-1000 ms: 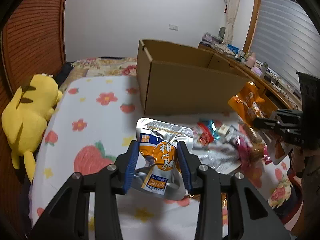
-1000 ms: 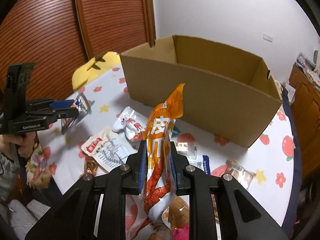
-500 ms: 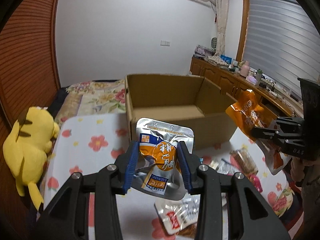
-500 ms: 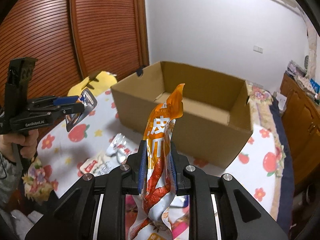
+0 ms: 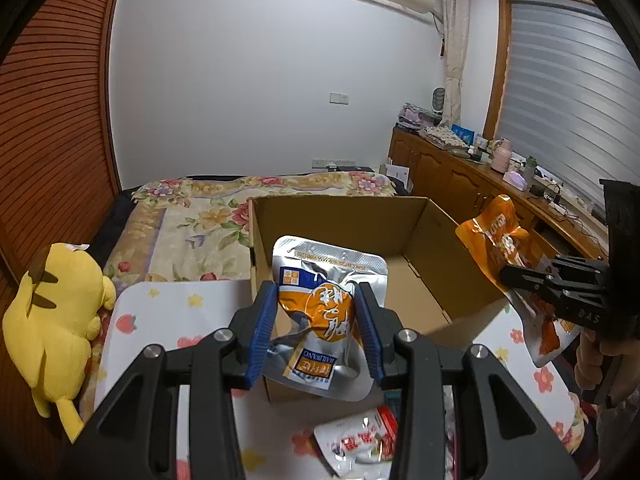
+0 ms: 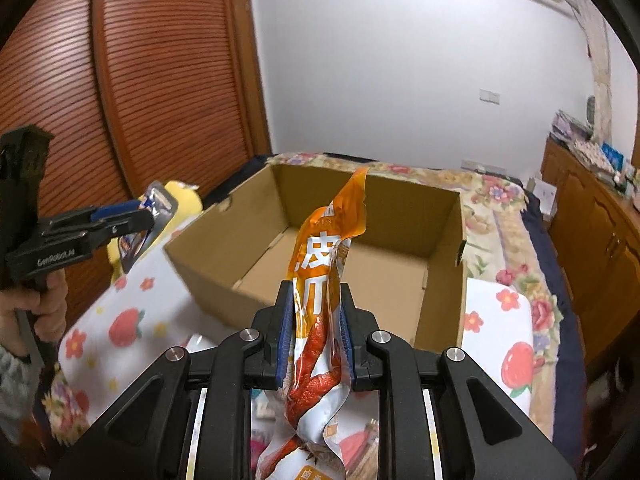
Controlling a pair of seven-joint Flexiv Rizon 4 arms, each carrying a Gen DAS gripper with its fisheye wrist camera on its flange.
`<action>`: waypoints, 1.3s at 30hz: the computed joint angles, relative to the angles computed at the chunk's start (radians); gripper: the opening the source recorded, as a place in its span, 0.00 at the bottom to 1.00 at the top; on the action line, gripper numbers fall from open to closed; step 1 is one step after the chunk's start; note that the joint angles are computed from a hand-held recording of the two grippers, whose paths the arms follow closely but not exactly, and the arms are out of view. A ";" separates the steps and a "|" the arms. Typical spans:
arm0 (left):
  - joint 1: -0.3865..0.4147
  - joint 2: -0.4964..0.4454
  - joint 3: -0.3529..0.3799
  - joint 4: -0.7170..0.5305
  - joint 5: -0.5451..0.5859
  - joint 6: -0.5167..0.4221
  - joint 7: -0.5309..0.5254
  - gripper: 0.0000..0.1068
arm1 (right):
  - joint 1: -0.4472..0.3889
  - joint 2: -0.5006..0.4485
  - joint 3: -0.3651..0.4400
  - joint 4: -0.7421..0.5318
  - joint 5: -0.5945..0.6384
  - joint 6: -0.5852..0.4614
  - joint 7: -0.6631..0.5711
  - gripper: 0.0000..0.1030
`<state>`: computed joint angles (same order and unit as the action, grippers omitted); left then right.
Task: Organize snacks
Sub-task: 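Carry both pouches over the box and open both tools to drop them, then withdraw both tools from the box back toward the snack pile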
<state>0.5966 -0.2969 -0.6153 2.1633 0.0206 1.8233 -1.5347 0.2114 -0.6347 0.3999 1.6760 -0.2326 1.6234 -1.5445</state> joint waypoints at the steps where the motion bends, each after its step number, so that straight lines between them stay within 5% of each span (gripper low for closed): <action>1: -0.026 -0.010 0.025 -0.017 -0.007 -0.003 0.001 0.36 | 0.005 -0.008 -0.008 -0.020 0.001 -0.009 0.008 0.18; 7: -0.075 -0.087 0.045 -0.110 -0.057 -0.053 0.012 0.36 | 0.033 -0.071 -0.032 -0.150 0.026 -0.080 0.049 0.18; 14: -0.272 -0.144 0.232 -0.207 -0.164 -0.110 0.071 0.36 | 0.076 -0.142 -0.082 -0.275 0.088 -0.159 0.115 0.18; 27: -0.351 -0.178 0.298 -0.220 -0.263 -0.129 0.138 0.37 | 0.072 -0.171 -0.076 -0.337 0.158 -0.216 0.129 0.20; 39: -0.325 -0.165 0.270 -0.159 -0.235 -0.063 0.152 0.58 | 0.088 -0.155 -0.084 -0.311 0.153 -0.253 0.078 0.60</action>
<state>0.2713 -0.4617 -0.3451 2.0038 -0.2143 1.7603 -1.3826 0.2990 -0.7894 0.3161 1.3652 -0.0800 1.3706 -1.4667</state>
